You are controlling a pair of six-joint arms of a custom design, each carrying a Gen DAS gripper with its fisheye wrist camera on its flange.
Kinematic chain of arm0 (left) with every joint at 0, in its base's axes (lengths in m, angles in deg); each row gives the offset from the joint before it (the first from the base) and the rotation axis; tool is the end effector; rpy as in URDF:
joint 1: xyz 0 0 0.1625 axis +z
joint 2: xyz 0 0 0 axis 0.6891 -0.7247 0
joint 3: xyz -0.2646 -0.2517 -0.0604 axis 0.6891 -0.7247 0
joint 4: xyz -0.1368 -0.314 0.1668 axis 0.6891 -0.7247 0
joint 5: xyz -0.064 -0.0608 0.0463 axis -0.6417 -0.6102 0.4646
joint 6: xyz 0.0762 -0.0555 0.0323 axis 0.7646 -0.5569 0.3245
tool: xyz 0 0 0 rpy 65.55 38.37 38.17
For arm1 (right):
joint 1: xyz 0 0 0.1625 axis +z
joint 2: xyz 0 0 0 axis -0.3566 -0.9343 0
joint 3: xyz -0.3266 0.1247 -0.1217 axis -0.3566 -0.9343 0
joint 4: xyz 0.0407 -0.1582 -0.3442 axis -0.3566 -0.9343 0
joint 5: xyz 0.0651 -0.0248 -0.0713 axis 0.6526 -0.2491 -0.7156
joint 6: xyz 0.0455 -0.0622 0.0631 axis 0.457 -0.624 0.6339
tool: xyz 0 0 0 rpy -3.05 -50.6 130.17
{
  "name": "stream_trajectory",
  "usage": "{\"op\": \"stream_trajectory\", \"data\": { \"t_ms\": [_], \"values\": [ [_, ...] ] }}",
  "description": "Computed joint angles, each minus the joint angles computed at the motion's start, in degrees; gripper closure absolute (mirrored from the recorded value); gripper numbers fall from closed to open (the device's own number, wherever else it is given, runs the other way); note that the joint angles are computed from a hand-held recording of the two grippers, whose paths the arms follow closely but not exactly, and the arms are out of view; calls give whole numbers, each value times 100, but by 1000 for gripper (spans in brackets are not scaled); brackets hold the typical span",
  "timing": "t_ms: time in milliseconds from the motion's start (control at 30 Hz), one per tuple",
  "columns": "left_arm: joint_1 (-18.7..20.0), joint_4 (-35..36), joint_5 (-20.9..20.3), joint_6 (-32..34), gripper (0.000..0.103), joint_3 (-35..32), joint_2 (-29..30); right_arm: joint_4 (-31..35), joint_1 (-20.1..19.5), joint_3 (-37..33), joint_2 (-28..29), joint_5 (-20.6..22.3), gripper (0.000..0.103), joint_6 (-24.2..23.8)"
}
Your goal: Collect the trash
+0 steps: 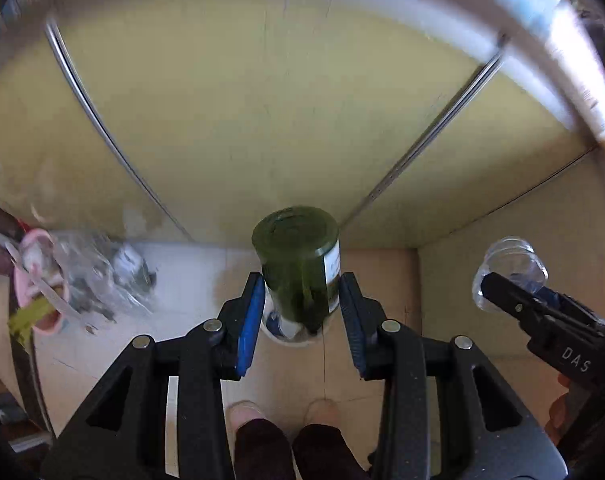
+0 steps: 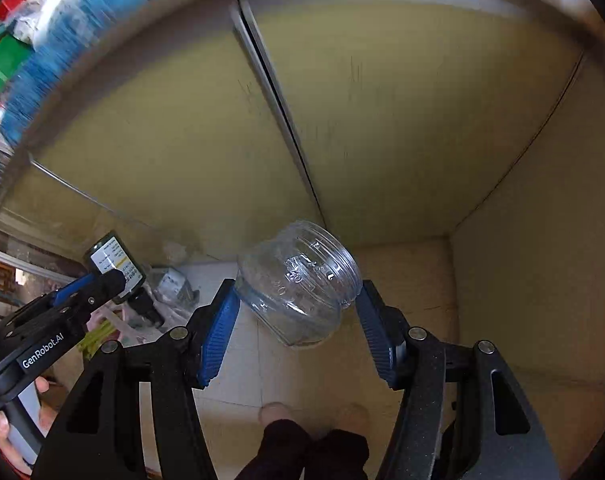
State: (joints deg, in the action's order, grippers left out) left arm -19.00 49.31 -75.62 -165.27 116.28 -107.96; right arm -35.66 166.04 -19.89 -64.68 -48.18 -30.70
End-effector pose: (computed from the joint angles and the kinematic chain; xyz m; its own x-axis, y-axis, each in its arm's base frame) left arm -0.2179 -0.3103 0.5282 -0.7907 -0.3127 -0.5263 -0.0275 0.8770 -0.4798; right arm 0.6015 -0.3046 0.1869 -0.8503 -0.2711 0.4512 -0.3306 0.9420 -0.0570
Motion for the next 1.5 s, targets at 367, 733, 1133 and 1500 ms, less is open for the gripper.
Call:
{"op": "stream_trajectory", "data": {
  "t_ms": [367,733,1133,1500],
  "values": [
    [1963,-3368,-64,2041,66,3938,-1947,-2513,-576,2507,175,419,46,-477],
    [3399,-5882,-282,3810,66,5300,-1843,-3276,-1195,3461,742,991,46,-610],
    [3597,-5837,-362,4162,66,5075,-1444,-2905,-1355,3267,967,1226,46,-824],
    [1823,-2661,-131,2096,66,3580,-1909,-2016,-890,2614,304,1088,40,-564]
  ]
}}
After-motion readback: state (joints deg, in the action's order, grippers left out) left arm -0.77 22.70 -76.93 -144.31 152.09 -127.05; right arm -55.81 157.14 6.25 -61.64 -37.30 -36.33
